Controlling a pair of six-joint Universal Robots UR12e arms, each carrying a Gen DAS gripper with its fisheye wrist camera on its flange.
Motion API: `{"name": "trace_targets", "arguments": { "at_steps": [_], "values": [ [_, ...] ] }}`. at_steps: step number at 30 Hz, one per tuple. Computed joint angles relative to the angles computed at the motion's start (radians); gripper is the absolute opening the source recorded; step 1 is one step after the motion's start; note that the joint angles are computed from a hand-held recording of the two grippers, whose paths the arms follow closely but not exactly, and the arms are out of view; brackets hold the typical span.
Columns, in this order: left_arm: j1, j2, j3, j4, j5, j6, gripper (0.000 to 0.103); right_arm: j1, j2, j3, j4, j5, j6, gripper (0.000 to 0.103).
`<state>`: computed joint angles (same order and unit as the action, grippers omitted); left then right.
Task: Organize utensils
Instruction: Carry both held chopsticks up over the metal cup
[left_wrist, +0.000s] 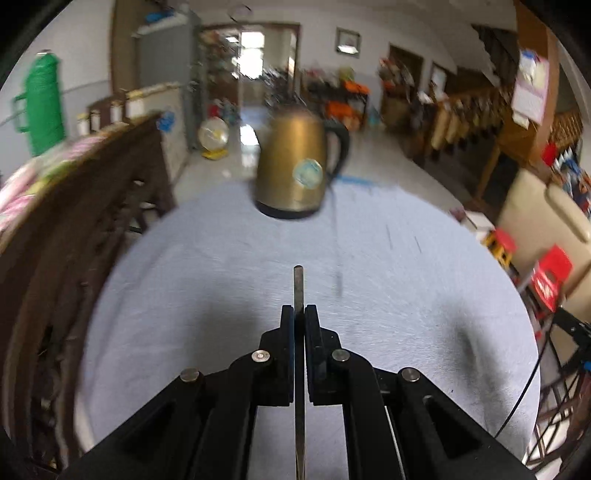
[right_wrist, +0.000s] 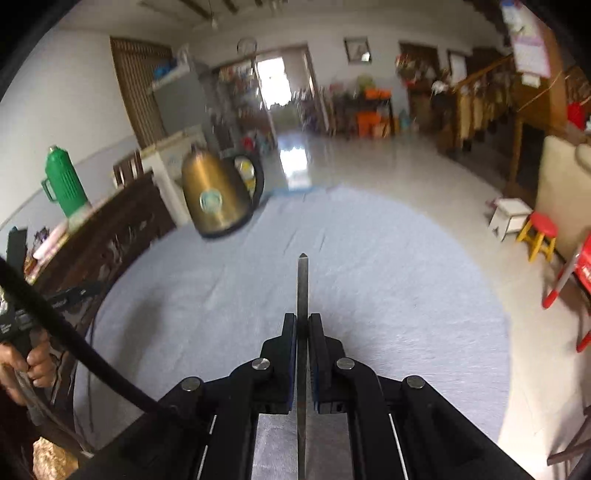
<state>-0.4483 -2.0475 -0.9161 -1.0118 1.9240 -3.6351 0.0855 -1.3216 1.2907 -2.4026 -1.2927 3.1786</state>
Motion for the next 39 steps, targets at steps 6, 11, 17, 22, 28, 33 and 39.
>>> {"name": "trace_targets", "arguments": {
  "at_steps": [6,11,17,22,28,33,39],
  "values": [
    [-0.044,0.115,-0.154,0.135,0.127,-0.036,0.005,-0.006,-0.097,0.113,-0.192,-0.01,0.05,0.007],
    [-0.087,0.17,-0.228,0.219,0.194,-0.047,0.005,-0.002,-0.164,0.186,-0.314,0.011,0.078,0.007],
    [-0.138,0.213,-0.276,0.298,0.228,-0.047,0.005,-0.009,-0.216,0.237,-0.442,0.11,0.134,0.007],
    [-0.169,0.211,-0.258,0.382,0.227,-0.015,0.005,0.008,-0.225,0.245,-0.504,0.149,0.154,0.007],
    [-0.203,0.177,-0.222,0.518,0.283,0.049,0.005,0.036,-0.215,0.242,-0.55,0.161,0.177,0.007],
    [-0.224,0.128,-0.19,0.62,0.365,0.098,0.005,0.056,-0.208,0.252,-0.576,0.146,0.174,0.007],
    [-0.232,0.062,-0.147,0.789,0.415,0.153,0.005,0.059,-0.2,0.266,-0.596,0.154,0.188,0.007]
  ]
}}
